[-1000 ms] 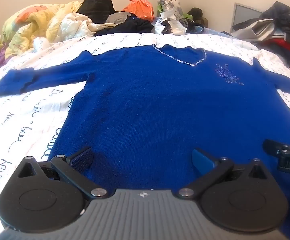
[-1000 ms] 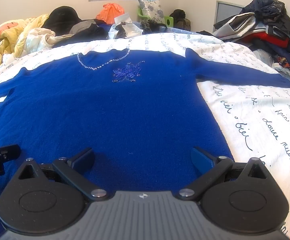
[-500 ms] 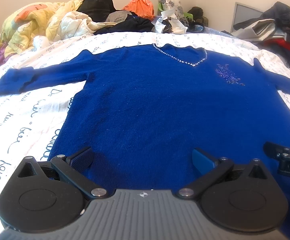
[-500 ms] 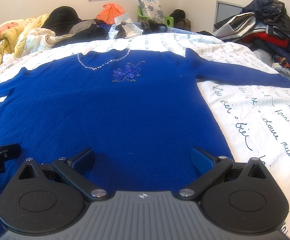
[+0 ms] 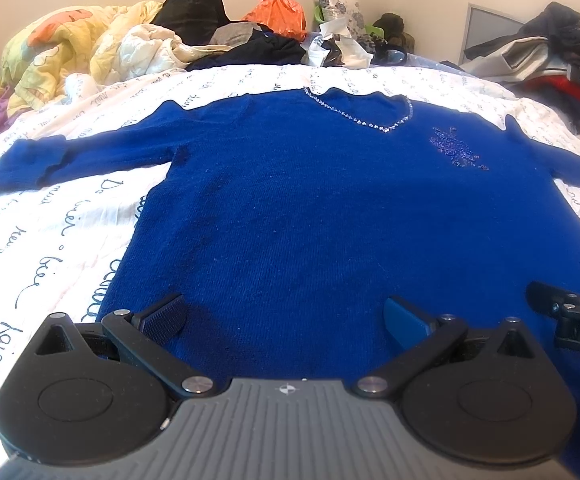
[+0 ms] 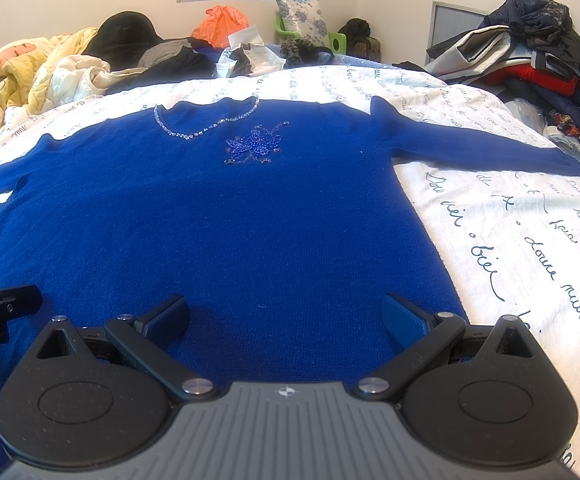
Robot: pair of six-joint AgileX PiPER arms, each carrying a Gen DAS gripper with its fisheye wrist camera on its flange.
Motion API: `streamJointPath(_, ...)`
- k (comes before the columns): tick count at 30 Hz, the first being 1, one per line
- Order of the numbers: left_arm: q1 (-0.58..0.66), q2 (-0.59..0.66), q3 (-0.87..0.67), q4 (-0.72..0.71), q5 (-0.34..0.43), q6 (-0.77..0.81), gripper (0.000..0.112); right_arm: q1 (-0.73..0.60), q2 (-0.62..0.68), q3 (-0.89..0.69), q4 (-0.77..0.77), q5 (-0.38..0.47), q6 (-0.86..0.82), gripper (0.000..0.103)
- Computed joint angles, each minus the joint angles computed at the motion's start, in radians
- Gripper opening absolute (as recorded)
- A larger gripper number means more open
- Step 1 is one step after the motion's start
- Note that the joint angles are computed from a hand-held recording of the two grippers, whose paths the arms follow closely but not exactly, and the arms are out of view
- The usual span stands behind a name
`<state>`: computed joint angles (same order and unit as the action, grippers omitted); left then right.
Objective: Fold small clothes
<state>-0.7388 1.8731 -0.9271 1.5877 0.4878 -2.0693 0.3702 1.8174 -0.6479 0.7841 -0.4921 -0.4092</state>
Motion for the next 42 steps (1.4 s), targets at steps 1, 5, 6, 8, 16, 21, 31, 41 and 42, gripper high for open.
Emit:
streamJointPath(1, -0.001, 0.000, 0.000, 0.001, 0.001, -0.001, 0.103, 0.000, -0.001, 0.001, -0.001, -0.001, 0.001, 0.103)
streamJointPath(5, -0.003, 0.001, -0.001, -0.001, 0.006, -0.003, 0.103, 0.000, -0.001, 0.001, 0.000, 0.000, 0.000, 0.103)
streamJointPath(6, -0.004, 0.002, -0.002, -0.003, 0.007, -0.002, 0.103, 0.000, -0.001, 0.000, 0.002, 0.000, -0.001, 0.103)
streamJointPath(8, -0.004, 0.002, -0.003, -0.003, 0.009, -0.002, 0.103, 0.001, -0.001, 0.000, 0.003, 0.000, -0.003, 0.103)
streamJointPath(16, -0.006, 0.002, -0.002, -0.003, 0.009, -0.004, 0.103, 0.003, -0.002, 0.001, 0.009, -0.001, -0.007, 0.103)
streamJointPath(21, -0.006, 0.002, -0.002, -0.003, 0.010, -0.004, 0.103, 0.005, -0.002, 0.001, 0.012, -0.002, -0.008, 0.103)
streamJointPath(31, -0.005, 0.002, -0.001, 0.000, 0.009, -0.006, 0.103, -0.008, 0.000, 0.002, -0.012, 0.003, 0.006, 0.103)
streamJointPath(41, -0.004, 0.001, 0.002, 0.005, 0.009, -0.011, 0.103, -0.005, 0.003, -0.002, -0.008, 0.004, 0.003, 0.103)
streamJointPath(42, -0.004, 0.001, 0.002, 0.005, 0.009, -0.011, 0.103, -0.003, 0.004, -0.003, -0.002, 0.002, 0.000, 0.103)
